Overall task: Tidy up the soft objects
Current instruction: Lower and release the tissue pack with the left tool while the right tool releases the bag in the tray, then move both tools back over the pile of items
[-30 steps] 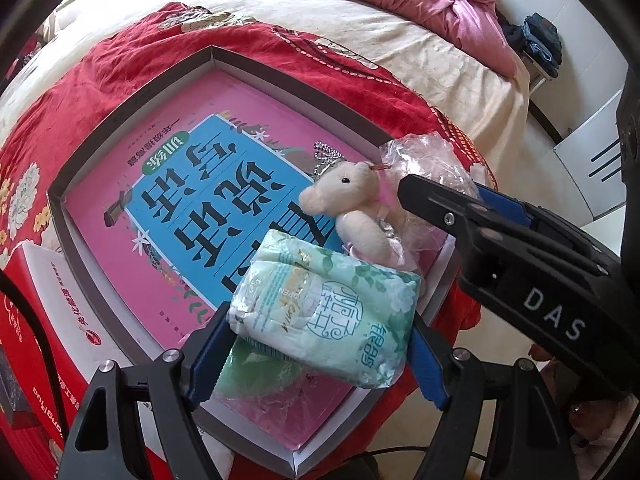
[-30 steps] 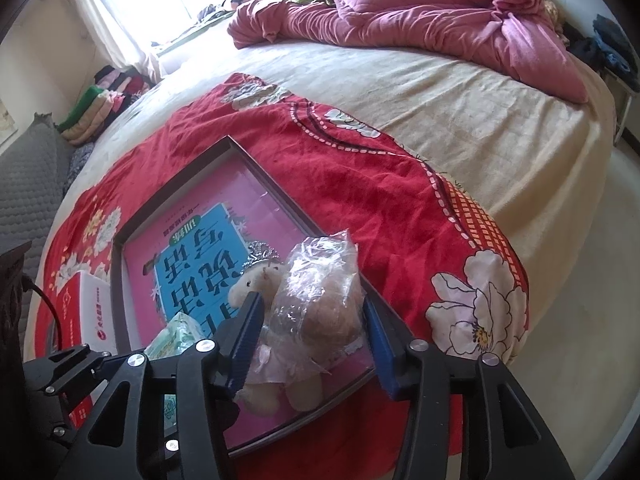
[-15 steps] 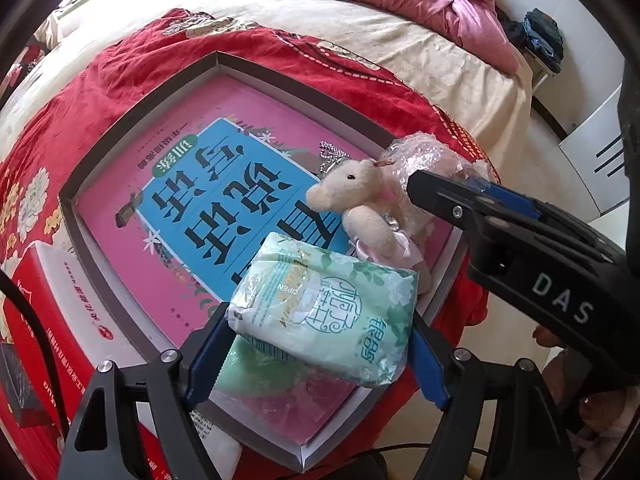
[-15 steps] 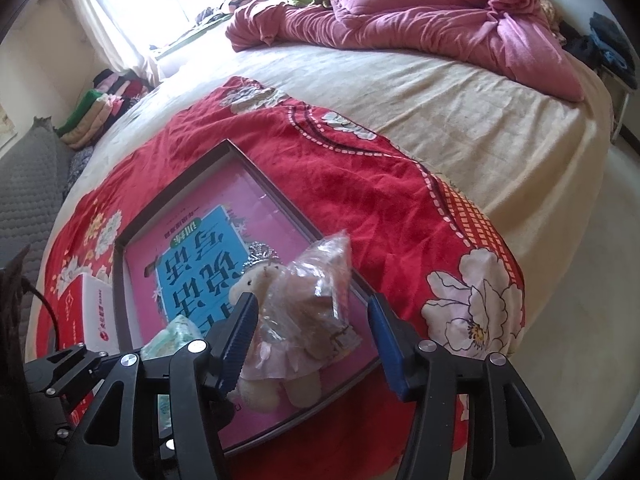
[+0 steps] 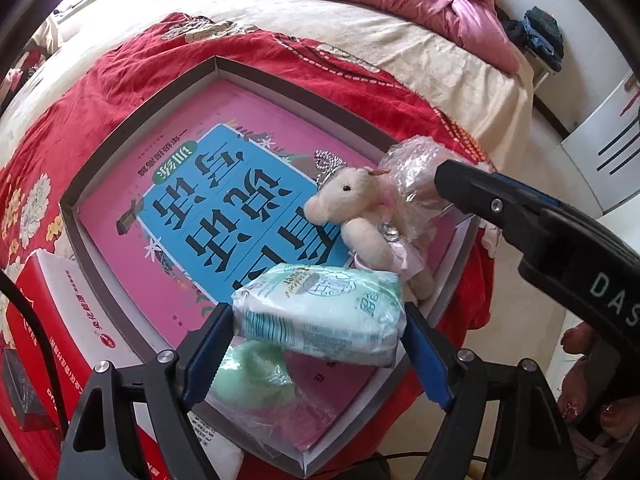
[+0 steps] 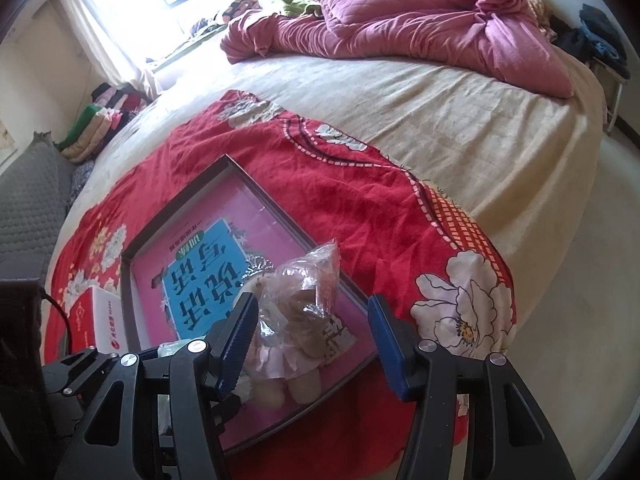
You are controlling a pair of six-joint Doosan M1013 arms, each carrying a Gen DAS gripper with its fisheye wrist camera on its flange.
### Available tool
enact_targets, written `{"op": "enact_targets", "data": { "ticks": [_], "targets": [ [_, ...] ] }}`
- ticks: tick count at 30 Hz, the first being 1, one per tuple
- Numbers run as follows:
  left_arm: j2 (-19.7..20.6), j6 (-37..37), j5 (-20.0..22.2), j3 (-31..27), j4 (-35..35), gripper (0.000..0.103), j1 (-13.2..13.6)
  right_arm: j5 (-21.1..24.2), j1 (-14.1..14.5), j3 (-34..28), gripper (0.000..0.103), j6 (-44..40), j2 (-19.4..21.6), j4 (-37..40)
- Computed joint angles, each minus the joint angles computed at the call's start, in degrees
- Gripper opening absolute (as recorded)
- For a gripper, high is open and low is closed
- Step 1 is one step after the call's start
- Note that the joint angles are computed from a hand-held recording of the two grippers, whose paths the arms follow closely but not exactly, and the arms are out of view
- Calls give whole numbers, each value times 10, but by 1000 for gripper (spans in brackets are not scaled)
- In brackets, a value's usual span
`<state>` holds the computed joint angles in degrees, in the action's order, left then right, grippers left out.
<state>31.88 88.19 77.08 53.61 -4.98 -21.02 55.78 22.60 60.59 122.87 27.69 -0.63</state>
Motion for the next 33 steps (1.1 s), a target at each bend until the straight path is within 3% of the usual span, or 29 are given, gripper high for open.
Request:
{"op": "enact_targets", "data": {
  "ticks": [17,21,33],
  "targets": [
    [-29,-12,-21,19,10,82,3,7,4,-4,59,-7,-7,3],
    [-39,-18,-25,27,15,82,4,8,8,-7,67,-4,-10,-4],
    [-78,-32,-50,59,16,82,12,12,17,-12,68,-4,-20,-18]
  ]
}}
